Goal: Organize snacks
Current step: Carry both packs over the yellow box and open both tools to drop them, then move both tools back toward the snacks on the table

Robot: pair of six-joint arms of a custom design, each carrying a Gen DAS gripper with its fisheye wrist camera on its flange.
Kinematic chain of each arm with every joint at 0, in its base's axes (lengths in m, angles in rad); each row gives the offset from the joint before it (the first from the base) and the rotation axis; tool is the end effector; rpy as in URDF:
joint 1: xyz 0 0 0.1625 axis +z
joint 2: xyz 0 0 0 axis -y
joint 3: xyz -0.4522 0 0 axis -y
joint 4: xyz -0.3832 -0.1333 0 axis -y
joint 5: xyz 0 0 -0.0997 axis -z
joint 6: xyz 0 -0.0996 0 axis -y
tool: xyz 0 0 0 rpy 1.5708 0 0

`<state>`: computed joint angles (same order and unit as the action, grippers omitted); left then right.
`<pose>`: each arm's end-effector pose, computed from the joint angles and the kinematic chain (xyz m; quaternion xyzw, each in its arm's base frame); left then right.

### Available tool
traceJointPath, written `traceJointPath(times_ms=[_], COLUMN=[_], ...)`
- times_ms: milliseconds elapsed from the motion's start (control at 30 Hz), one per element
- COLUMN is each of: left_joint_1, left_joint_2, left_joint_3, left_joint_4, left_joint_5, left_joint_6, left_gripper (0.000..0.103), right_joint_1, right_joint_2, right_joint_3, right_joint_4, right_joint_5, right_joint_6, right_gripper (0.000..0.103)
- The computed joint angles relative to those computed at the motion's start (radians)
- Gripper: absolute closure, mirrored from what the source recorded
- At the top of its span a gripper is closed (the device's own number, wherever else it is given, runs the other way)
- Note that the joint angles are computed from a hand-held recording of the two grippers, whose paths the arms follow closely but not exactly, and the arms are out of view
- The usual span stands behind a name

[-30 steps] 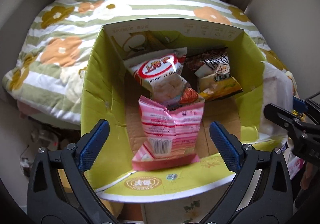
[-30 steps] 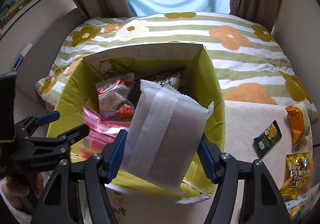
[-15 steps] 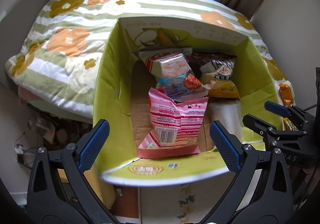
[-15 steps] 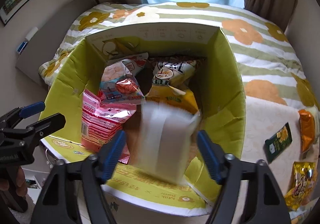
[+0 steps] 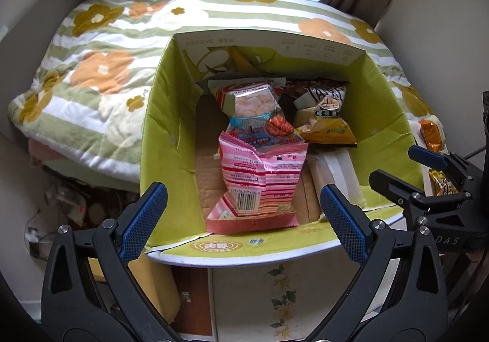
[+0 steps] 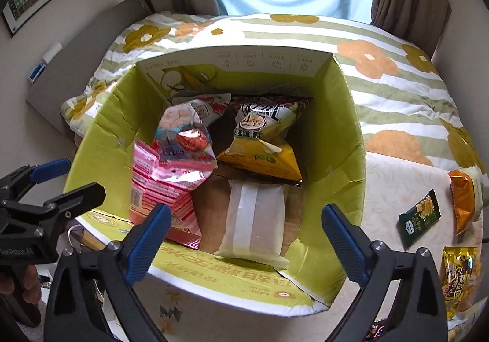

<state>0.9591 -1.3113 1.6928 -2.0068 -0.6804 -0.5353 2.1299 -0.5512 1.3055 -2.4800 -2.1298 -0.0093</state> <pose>-0.1575 -0.5915 0.3998 0.0227 0.9020 -0.2542 0.3483 0.4798 -0.6152 0.0689 0.2482 -0.9259 0.1462 0.2445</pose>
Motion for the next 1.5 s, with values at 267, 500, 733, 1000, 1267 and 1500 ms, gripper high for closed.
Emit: traceJointPath(times_ms=[267, 500, 733, 1000, 1267, 1500], left_joint_1=[-0.020, -0.050, -0.110, -0.200, -0.278, -0.317], left_joint_2=[-0.002, 0.033, 0.064, 0.122, 0.254, 0.372], left_joint_3=[0.021, 0.023, 0.063, 0.129, 0.182, 0.216], left_joint_4=[-0.079, -0.147, -0.223, -0.294, -0.374, -0.440], left_joint_5=[-0.043, -0.082, -0.119, -0.171, -0.322, -0.422], left_joint_6=[0.093, 0.200, 0.268, 0.225, 0.244, 0.261], left_gripper=[0.003, 0.003, 0.003, 0.003, 0.003, 0.003], right_joint_1=[0.017, 0.033, 0.037, 0.018, -0.059, -0.147], right_joint_2=[-0.052, -0.133, -0.241, -0.403, -0.599, -0.705], right_joint_3=[0.060, 0.149, 0.269, 0.412, 0.563, 0.687], right_joint_4=[-0.045, -0.063, -0.161, -0.220, -0.179, -0.213], right_joint_5=[-0.030, -0.106, -0.172, -0.265, -0.217, -0.171], right_joint_6=[0.050, 0.122, 0.127, 0.061, 0.057, -0.004], right_gripper=[0.005, 0.005, 0.005, 0.005, 0.005, 0.005])
